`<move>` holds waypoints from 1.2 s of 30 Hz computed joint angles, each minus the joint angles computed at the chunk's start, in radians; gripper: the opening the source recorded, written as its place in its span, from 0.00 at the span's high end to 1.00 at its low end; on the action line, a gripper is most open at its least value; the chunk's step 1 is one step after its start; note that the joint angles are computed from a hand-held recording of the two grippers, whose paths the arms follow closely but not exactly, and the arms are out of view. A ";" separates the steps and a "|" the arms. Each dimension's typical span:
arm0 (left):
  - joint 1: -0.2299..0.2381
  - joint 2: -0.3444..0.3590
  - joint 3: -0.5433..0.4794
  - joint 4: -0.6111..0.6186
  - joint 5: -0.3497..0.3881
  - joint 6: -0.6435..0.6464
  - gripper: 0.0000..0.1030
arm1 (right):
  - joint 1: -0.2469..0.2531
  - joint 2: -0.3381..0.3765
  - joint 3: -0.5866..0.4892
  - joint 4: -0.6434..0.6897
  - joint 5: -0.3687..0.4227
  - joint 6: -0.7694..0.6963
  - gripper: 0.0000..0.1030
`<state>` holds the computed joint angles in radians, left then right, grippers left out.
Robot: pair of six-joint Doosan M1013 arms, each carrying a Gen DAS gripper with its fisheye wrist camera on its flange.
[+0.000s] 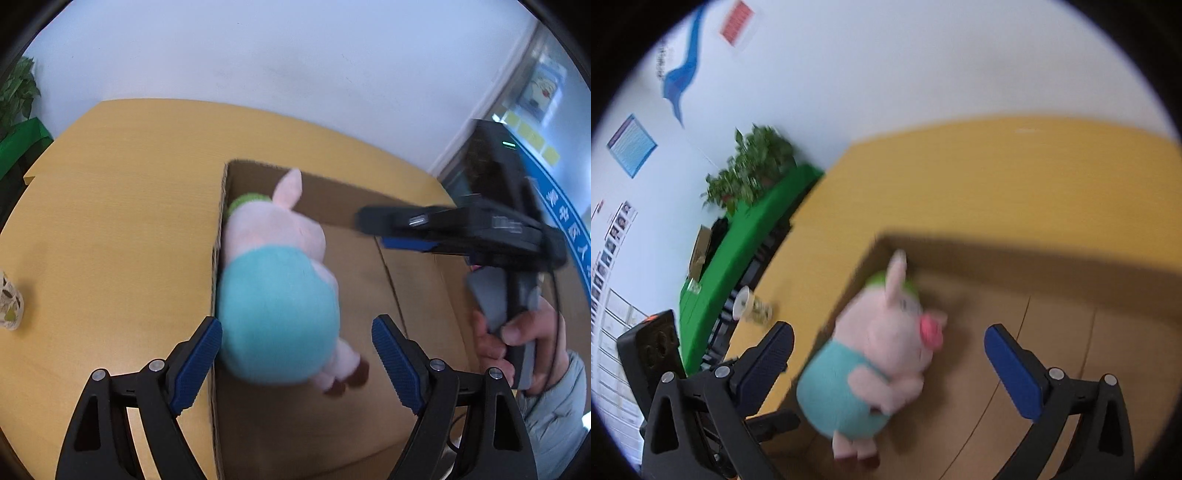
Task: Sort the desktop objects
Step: 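Lower the pig plush into the box and open the right tool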
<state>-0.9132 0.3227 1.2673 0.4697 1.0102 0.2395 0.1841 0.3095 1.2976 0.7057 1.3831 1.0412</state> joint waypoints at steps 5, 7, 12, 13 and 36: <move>-0.056 -0.050 0.097 0.050 -0.059 -0.021 0.19 | 0.043 0.016 0.064 -0.052 0.060 0.030 0.00; -0.056 -0.048 0.101 -0.012 -0.080 0.027 0.19 | 0.041 0.017 0.078 -0.007 0.052 0.030 0.01; -0.086 -0.028 0.074 -0.036 -0.010 0.108 0.19 | 0.047 0.009 0.093 0.033 0.000 0.009 0.12; -0.090 -0.026 0.073 -0.026 -0.007 0.106 0.19 | 0.045 0.009 0.094 0.040 -0.017 0.013 0.14; -0.111 0.016 0.038 0.005 0.026 0.105 0.16 | 0.029 0.042 0.061 0.055 0.106 0.113 0.16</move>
<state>-1.0246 0.3391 1.3053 0.4743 1.0362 0.3443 0.2130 0.3512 1.3582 0.7605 1.4893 1.1537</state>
